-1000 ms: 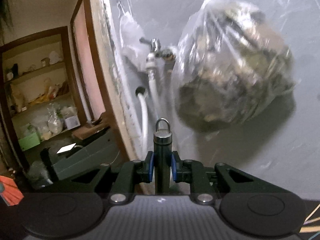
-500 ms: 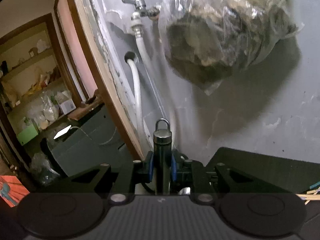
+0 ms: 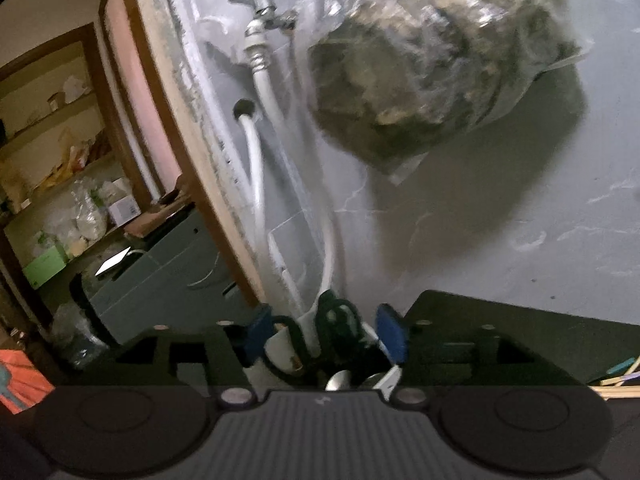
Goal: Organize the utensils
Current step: 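Move the right tool back toward the chopsticks on the tray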
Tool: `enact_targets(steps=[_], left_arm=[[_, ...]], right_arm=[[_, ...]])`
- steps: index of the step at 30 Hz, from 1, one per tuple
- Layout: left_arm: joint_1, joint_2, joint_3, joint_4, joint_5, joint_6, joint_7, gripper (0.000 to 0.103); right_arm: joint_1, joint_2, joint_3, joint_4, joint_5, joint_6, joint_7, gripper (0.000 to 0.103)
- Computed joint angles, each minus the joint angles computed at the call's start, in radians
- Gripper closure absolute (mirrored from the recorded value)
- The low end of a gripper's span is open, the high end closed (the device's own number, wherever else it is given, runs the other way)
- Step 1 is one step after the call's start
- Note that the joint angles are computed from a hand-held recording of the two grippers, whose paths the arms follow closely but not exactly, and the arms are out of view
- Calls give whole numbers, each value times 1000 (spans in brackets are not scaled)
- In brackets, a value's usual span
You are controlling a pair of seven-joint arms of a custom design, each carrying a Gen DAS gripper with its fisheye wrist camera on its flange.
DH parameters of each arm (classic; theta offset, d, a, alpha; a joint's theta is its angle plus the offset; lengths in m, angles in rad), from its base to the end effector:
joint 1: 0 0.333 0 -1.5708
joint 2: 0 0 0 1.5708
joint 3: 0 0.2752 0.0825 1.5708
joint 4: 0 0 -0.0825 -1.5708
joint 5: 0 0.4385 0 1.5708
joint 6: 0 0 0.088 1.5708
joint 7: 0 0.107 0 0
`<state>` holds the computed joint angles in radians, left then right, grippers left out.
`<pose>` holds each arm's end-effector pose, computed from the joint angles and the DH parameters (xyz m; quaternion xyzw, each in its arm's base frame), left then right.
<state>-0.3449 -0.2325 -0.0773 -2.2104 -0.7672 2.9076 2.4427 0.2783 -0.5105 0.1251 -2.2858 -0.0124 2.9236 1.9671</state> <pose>0.5491 -0.2026 0.5132 -0.3956 0.7838 -0.4196 0.2304 0.4725 0.2139 0.6392 -0.6062 0.5819 -0.2353 0.4884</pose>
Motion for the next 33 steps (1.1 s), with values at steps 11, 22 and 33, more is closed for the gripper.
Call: enact_targets(steps=[11, 22, 33], left_arm=[[10, 2, -9, 1, 40, -1, -38, 27], [28, 11, -30, 7, 145, 4, -145, 26], [64, 21, -64, 10, 331, 13, -330, 26]], right_arm=[[-293, -199, 163, -136, -181, -137, 376, 0], [-220, -266, 24, -249, -194, -547, 447, 0], [-211, -316, -41, -339, -176, -581, 375, 0]])
